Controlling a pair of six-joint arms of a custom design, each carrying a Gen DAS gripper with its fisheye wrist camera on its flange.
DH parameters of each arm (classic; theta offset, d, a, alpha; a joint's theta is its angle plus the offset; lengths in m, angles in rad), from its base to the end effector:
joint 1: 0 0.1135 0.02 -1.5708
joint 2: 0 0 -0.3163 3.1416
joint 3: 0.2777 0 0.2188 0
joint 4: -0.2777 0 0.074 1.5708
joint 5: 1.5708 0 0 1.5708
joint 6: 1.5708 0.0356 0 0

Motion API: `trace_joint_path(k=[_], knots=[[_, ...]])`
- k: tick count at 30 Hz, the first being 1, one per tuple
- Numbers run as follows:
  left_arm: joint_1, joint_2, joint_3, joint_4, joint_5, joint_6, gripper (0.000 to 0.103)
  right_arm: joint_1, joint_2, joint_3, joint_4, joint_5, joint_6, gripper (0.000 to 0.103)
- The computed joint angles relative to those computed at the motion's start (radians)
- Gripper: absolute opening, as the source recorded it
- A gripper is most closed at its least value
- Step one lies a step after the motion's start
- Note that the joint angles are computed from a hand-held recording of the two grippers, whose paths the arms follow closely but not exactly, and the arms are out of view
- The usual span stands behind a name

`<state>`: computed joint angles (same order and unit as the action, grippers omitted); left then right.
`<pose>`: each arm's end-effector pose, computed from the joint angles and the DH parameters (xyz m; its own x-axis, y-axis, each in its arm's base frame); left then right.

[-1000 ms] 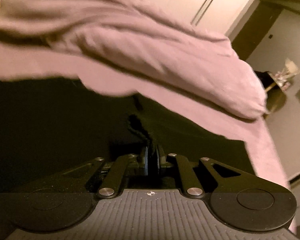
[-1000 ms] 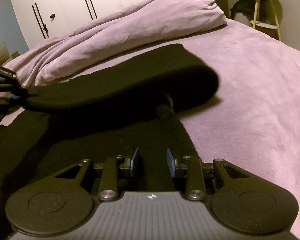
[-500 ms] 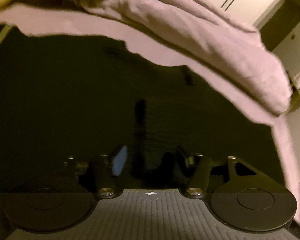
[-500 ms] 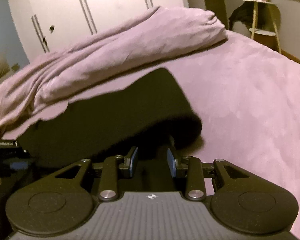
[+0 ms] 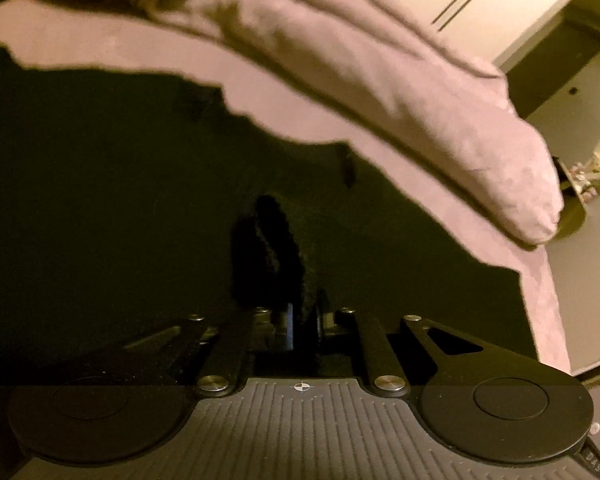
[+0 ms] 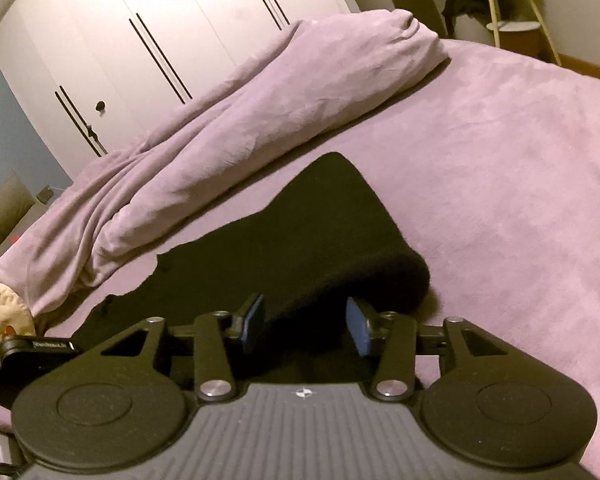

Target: Fold small clothes

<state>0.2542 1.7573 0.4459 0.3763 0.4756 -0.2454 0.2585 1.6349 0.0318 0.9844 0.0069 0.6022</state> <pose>0.2493 0.0479 0.1513 -0.7651 -0.4219 -0.4864 -0.1508 0.8518 -0.5016 0.1767 0.0465 0.1533 -0.6038 0.4263 -0.6736 0.1114 0.8819 0.4582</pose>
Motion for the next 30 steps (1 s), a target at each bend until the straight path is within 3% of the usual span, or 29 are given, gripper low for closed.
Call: trace_joint_path(k=[6, 8, 14, 18, 20, 22, 24, 26, 30], knots=[[0.130, -0.105, 0.032, -0.089, 0.050, 0.090, 0.011, 0.120, -0.055, 0.101, -0.184, 0.107, 0.000, 0.045], [0.184, -0.124, 0.028, -0.104, 0.049, 0.146, 0.011, 0.172, -0.040, 0.128, -0.213, 0.144, -0.010, 0.036], [0.301, -0.055, 0.042, -0.127, 0.000, 0.249, 0.012, 0.317, 0.045, 0.221, -0.320, 0.224, 0.016, 0.035], [0.311, 0.044, 0.062, -0.113, -0.099, 0.270, 0.037, 0.439, 0.081, 0.294, -0.462, 0.339, 0.068, 0.036], [0.346, 0.021, 0.070, -0.150, -0.055, 0.316, 0.050, 0.511, 0.075, 0.320, -0.531, 0.406, 0.086, 0.036], [0.421, -0.029, 0.076, -0.213, -0.002, 0.356, 0.081, 0.589, 0.065, 0.349, -0.601, 0.470, 0.110, 0.036], [0.552, -0.070, 0.066, -0.239, 0.084, 0.408, 0.086, 0.656, 0.064, 0.371, -0.640, 0.511, 0.126, 0.036], [0.705, -0.061, 0.125, -0.343, 0.152, 0.487, 0.086, 0.710, 0.072, 0.397, -0.683, 0.528, 0.165, 0.036], [0.969, 0.082, 0.307, -0.477, 0.221, 0.594, 0.086, 0.811, 0.094, 0.461, -0.761, 0.567, 0.242, 0.036]])
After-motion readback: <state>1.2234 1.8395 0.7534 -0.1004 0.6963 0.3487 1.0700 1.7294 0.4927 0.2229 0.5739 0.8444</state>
